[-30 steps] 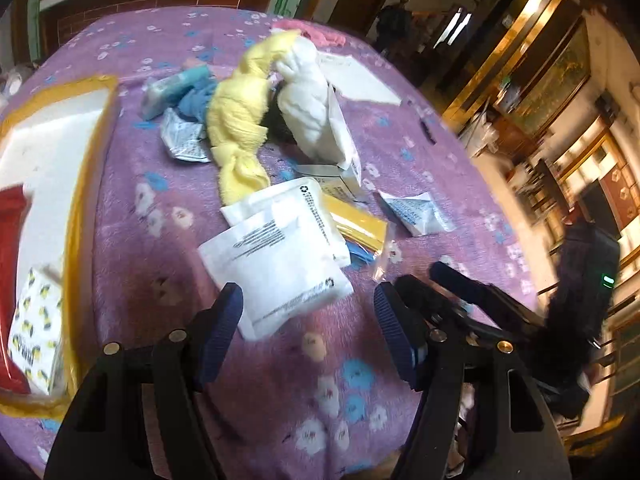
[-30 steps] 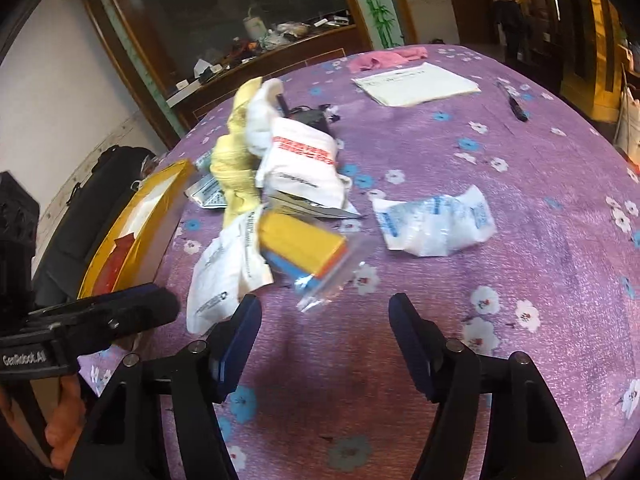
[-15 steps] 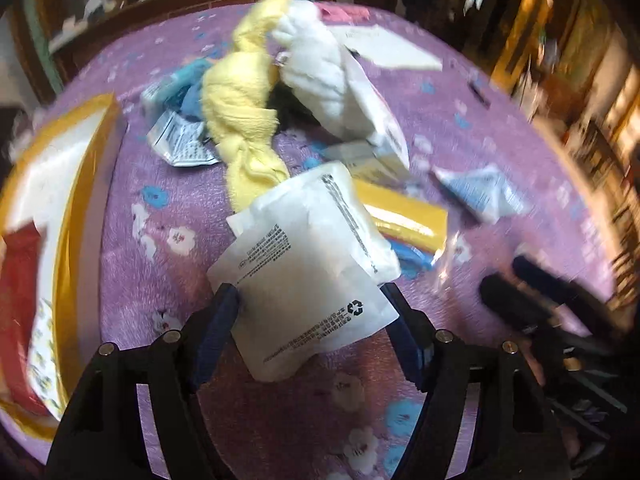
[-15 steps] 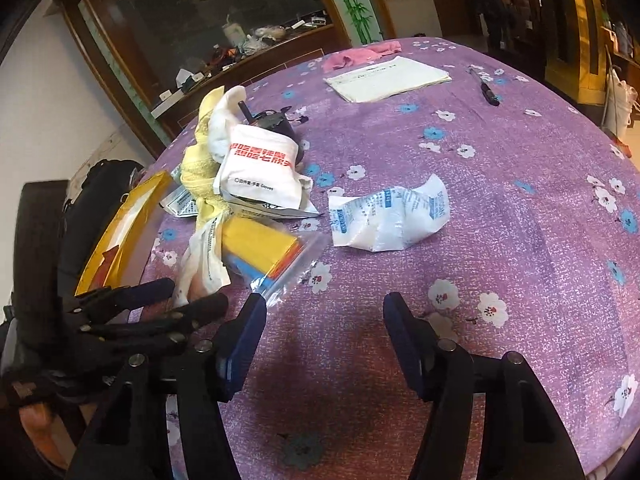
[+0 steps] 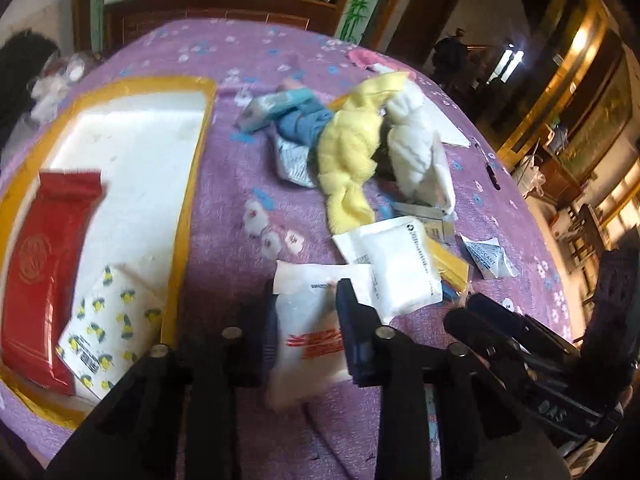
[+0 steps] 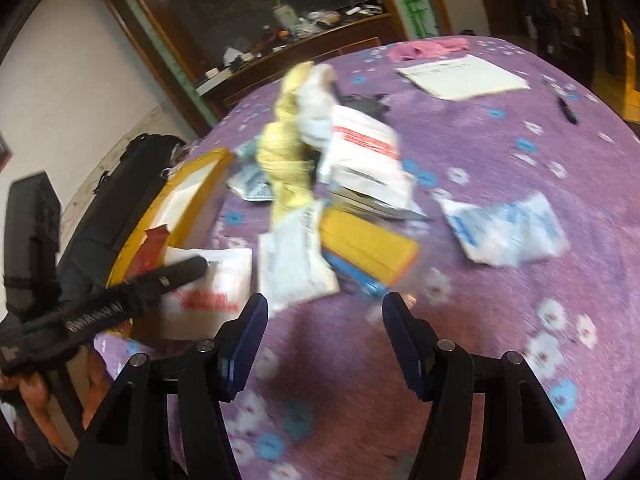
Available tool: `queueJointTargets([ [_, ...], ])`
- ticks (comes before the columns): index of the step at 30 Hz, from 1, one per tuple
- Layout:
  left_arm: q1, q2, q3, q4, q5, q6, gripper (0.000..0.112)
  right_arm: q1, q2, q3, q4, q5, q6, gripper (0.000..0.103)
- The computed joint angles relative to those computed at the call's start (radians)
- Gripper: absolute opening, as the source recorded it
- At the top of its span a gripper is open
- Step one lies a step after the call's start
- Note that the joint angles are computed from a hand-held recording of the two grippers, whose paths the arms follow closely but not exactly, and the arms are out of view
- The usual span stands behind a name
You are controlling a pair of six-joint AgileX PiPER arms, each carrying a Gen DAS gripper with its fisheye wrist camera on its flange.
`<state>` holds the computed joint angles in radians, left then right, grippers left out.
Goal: Organize soft objects
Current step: 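Return to the pile and grasp the white red-text packet with the left tool, then pinch a thin white sachet with the right tool while the left lifts its packet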
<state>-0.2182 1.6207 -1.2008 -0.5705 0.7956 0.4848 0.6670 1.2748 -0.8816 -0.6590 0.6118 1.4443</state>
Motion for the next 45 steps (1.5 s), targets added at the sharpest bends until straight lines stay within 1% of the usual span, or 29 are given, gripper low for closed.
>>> queueJointTargets([
  [2,0.015,0.007,-0.002,-0.026,0.016,0.017,0.022,-0.029,0.034,-0.032,0.056,-0.013,-0.057,0.056],
  [3,0.024,0.007,0.002,-0.043,0.018,0.031,0.022,-0.046,0.053,-0.051,0.101,-0.015,-0.096,0.052],
  [5,0.035,0.013,-0.002,-0.070,0.031,0.052,0.021,-0.078,0.077,-0.073,0.180,-0.034,-0.165,0.051],
  [7,0.038,0.015,-0.004,-0.099,0.050,0.073,0.021,-0.094,0.106,-0.095,0.213,-0.037,-0.209,0.049],
  [8,0.043,0.014,-0.001,-0.121,0.067,0.095,0.021,-0.106,0.123,-0.110,0.232,-0.037,-0.229,0.047],
  [10,0.049,0.018,0.002,-0.155,0.088,0.124,0.021,-0.127,0.147,-0.124,0.276,-0.069,-0.264,0.042],
  [12,0.032,0.026,0.002,-0.135,0.082,0.112,0.022,-0.141,0.164,-0.132,0.295,-0.097,-0.284,0.036],
  [13,0.024,0.029,0.000,-0.122,0.079,0.100,0.021,-0.145,0.173,-0.139,0.286,-0.101,-0.284,0.034],
  [14,0.022,0.026,0.006,-0.120,0.076,0.100,0.022,-0.146,0.182,-0.144,0.279,-0.098,-0.280,0.028],
  [17,0.013,0.014,0.027,-0.111,0.047,0.106,0.022,-0.153,0.203,-0.154,0.281,-0.114,-0.278,0.023],
  [20,0.012,0.010,0.032,-0.107,0.040,0.091,0.021,-0.136,0.205,-0.151,0.232,-0.125,-0.236,0.017],
  [22,0.027,0.002,0.042,-0.136,0.048,0.114,0.018,-0.117,0.201,-0.147,0.185,-0.126,-0.188,0.013],
  [25,0.074,-0.001,0.038,-0.214,0.110,0.176,0.012,-0.080,0.182,-0.134,0.086,-0.122,-0.097,0.006],
  [27,0.106,0.005,0.026,-0.253,0.163,0.201,0.007,-0.052,0.161,-0.125,0.017,-0.102,-0.035,0.006],
  [29,0.126,0.005,0.024,-0.280,0.192,0.216,0.004,-0.028,0.142,-0.114,-0.036,-0.083,0.017,0.006],
  [32,0.147,-0.002,0.023,-0.304,0.219,0.225,0.003,0.006,0.119,-0.106,-0.089,-0.047,0.073,0.005],
  [35,0.182,-0.013,0.012,-0.329,0.269,0.235,0.003,0.035,0.097,-0.103,-0.117,-0.019,0.101,0.005],
  [39,0.283,-0.051,-0.015,-0.374,0.340,0.256,0.003,0.093,0.067,-0.116,-0.173,0.011,0.140,0.005],
  [41,0.332,-0.069,-0.033,-0.382,0.351,0.258,0.003,0.118,0.078,-0.147,-0.183,0.027,0.133,0.005],
  [43,0.387,-0.075,-0.063,-0.384,0.354,0.259,0.003,0.133,0.104,-0.182,-0.187,0.020,0.114,0.005],
  [45,0.437,-0.069,-0.094,-0.371,0.335,0.246,0.003,0.141,0.151,-0.236,-0.171,0.012,0.076,0.005],
])
